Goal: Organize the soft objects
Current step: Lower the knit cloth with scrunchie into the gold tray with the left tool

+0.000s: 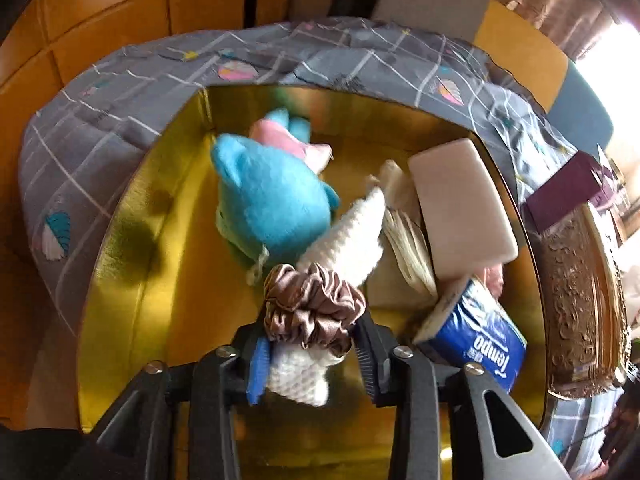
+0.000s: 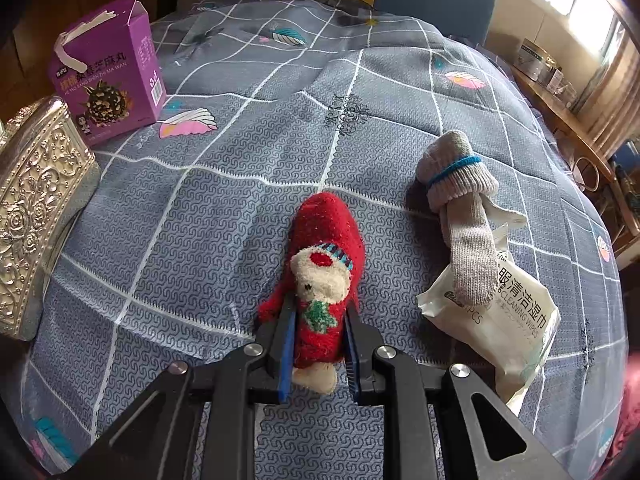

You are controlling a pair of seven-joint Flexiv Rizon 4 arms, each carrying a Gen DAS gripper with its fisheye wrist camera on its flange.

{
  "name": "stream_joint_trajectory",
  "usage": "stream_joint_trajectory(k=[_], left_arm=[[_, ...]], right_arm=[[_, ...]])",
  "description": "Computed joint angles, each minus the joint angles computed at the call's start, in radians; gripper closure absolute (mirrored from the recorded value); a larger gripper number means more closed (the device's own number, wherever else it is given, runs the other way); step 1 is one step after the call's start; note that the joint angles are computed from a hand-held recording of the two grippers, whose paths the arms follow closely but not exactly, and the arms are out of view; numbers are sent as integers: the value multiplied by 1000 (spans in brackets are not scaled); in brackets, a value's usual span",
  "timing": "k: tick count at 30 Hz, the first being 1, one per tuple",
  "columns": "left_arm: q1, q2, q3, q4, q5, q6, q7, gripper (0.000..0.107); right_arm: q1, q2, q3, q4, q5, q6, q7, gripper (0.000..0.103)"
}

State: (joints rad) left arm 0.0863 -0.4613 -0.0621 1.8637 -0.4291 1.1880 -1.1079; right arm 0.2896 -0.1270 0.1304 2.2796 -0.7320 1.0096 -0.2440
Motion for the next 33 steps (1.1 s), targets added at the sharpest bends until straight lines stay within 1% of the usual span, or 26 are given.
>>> stream_joint_trajectory(k=[2,9,13,16,19,25,30,33], left_arm=[[-4,9,-3,17,7,38,14,66],[-18,40,0,66,32,129,22,65],[-5,72,-24,110,24,183,53,65],[15,97,-60,152,-9,234,95,65],[46,127,-113,197,-63,277,154,65],[75,168,-187,255,-161,338,258,65],[78,186,-218,279,-226,360,320,65],[61,192,-209,286,-241,365,335,65]], right_arm=[[-1,-1,-1,0,0,2,1,82],[0,-2,-1,-2,2,1,3,82],[0,-1,0,-1,2,0,1,82],[0,-1,0,-1,1,0,2,82],[0,-1,0,-1,0,-1,1,82],[1,-1,-1,-2,-5,-7,3,82],[3,-1,1,-5,-10,-16,7,82],[2,0,2,-7,0,-15,8,82]])
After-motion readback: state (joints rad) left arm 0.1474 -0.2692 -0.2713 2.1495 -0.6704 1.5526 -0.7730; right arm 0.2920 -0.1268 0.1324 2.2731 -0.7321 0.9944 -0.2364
